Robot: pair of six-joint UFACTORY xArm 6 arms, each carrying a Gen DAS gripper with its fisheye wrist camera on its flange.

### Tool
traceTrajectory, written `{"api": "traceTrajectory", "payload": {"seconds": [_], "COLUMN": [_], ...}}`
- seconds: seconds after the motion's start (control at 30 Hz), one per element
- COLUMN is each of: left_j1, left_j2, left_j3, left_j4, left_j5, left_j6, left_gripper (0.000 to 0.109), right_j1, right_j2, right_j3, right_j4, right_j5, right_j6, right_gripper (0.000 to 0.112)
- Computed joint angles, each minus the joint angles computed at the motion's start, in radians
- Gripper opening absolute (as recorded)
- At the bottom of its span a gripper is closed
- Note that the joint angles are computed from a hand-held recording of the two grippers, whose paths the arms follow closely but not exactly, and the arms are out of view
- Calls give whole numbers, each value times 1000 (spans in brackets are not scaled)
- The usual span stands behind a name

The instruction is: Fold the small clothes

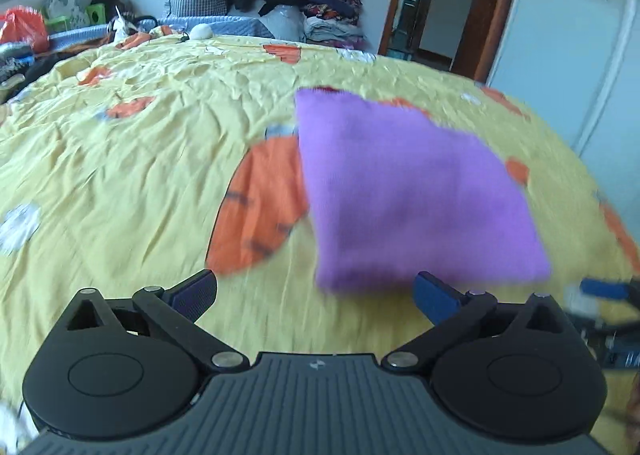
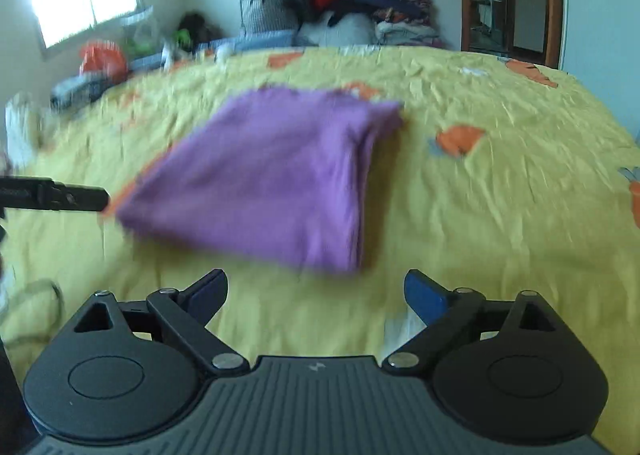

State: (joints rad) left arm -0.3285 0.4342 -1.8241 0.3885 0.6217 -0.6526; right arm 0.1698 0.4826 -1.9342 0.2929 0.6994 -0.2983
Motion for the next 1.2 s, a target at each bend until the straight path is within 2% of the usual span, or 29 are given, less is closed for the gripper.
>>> {"api": "traceTrajectory", "payload": {"seconds": [0.07, 0.13, 0.3, 0.43, 0.53, 1.1, 1.2], "left_j1": [-8, -10, -28, -46, -52, -59, -61], "left_j2": [-23, -10, 63, 119, 138, 129, 163], "left_j3": [55, 59, -46, -146, -180, -186, -248], "left_j4": [-6, -59, -6, 55, 49, 73, 102], "left_j5": [2, 9, 70, 124, 140, 127, 128], "left_j6": [-23, -10, -30, -28, -23, -45, -36], "left_gripper": [103, 103, 103, 103, 103, 103, 103], "right_j1": [7, 14, 51, 54, 53, 55, 58], "right_j2": [-37, -19, 31, 28, 19, 22, 35], "right_j3": [74, 57, 17, 20, 34, 22, -2], "right_j4": [8, -15, -136, -121, -135, -136, -131], "right_j5": [-37, -12, -43, -48, -60, -53, -65], "right_j6": [3, 23, 114, 117, 121, 125, 111], "right_gripper": [96, 96, 96, 96, 96, 96, 96]}}
